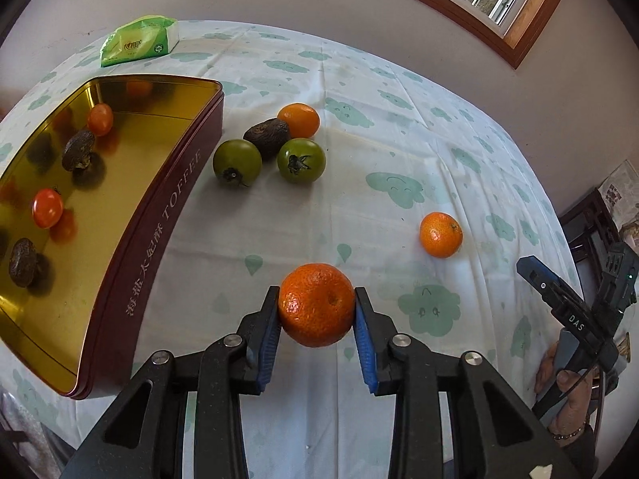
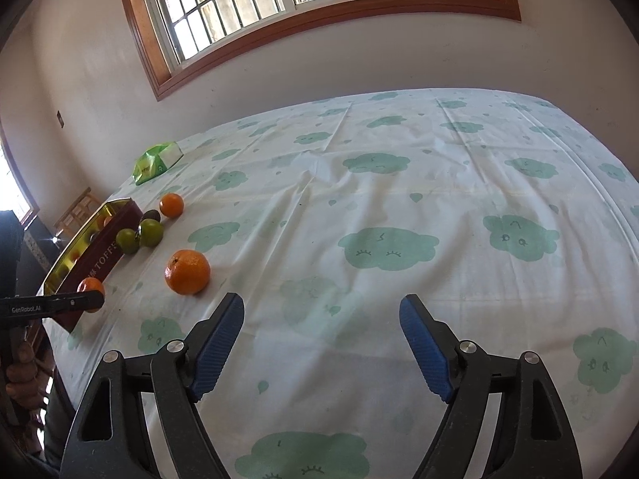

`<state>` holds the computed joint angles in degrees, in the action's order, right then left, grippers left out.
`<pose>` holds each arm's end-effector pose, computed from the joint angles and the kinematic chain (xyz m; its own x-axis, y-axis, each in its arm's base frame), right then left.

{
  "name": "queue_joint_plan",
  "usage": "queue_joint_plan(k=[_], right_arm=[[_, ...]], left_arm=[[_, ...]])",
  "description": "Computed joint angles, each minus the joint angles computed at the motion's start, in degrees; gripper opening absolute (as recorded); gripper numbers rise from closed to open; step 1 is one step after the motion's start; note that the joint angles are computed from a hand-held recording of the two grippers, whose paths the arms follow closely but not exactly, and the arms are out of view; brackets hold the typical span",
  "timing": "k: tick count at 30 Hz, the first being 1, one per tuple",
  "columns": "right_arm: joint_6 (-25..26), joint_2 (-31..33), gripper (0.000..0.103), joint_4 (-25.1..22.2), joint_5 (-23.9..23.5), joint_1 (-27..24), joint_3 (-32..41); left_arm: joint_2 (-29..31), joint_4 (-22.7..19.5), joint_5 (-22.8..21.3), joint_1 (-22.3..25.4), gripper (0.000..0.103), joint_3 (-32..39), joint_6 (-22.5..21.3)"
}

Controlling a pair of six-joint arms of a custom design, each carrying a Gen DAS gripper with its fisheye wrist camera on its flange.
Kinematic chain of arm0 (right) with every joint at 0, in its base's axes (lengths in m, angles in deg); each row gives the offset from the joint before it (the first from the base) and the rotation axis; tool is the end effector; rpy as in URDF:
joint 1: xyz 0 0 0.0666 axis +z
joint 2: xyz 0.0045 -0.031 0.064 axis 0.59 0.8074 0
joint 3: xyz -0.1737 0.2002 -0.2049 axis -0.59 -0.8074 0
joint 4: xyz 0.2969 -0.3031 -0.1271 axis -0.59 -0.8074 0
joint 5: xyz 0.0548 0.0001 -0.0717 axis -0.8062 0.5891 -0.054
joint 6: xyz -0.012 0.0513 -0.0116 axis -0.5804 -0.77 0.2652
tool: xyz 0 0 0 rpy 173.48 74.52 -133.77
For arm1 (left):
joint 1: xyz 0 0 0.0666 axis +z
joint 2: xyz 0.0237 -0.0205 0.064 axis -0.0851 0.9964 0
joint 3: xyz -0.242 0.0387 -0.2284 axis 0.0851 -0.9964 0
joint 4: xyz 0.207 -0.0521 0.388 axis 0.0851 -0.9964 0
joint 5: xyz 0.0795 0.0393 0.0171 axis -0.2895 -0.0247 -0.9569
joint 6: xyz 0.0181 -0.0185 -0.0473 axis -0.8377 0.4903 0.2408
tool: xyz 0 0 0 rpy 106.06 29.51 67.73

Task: Organize fruits
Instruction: 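Carry the mandarin with the left gripper into the tin and release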

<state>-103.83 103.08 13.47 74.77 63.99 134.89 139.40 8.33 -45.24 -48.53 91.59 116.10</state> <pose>0.3409 0.1795 0.4682 -0.7061 -0.0076 -0.7081 -0.2503 0.9381 0.2395 0.3931 -0.3660 0.4790 -0.8492 -0.1807 -0.4963 -0.0312 0.9552 -0.2943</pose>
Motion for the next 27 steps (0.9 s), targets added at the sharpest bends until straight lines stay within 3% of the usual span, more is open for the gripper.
queue_joint_plan(k=[13,27], right_arm=[[-0.5,1.9,0.085,-2.4,2.1,0.3,1.6],[-0.7,2.3,0.085,-3.2,2.8,0.5,2.0]], left_arm=[[-6.0,-1.7,-6.6,-1.8,0.03,-2.4,-1.3],[-7.7,-3.4,-10.7,-1.2,0.03,-3.2,-2.0]])
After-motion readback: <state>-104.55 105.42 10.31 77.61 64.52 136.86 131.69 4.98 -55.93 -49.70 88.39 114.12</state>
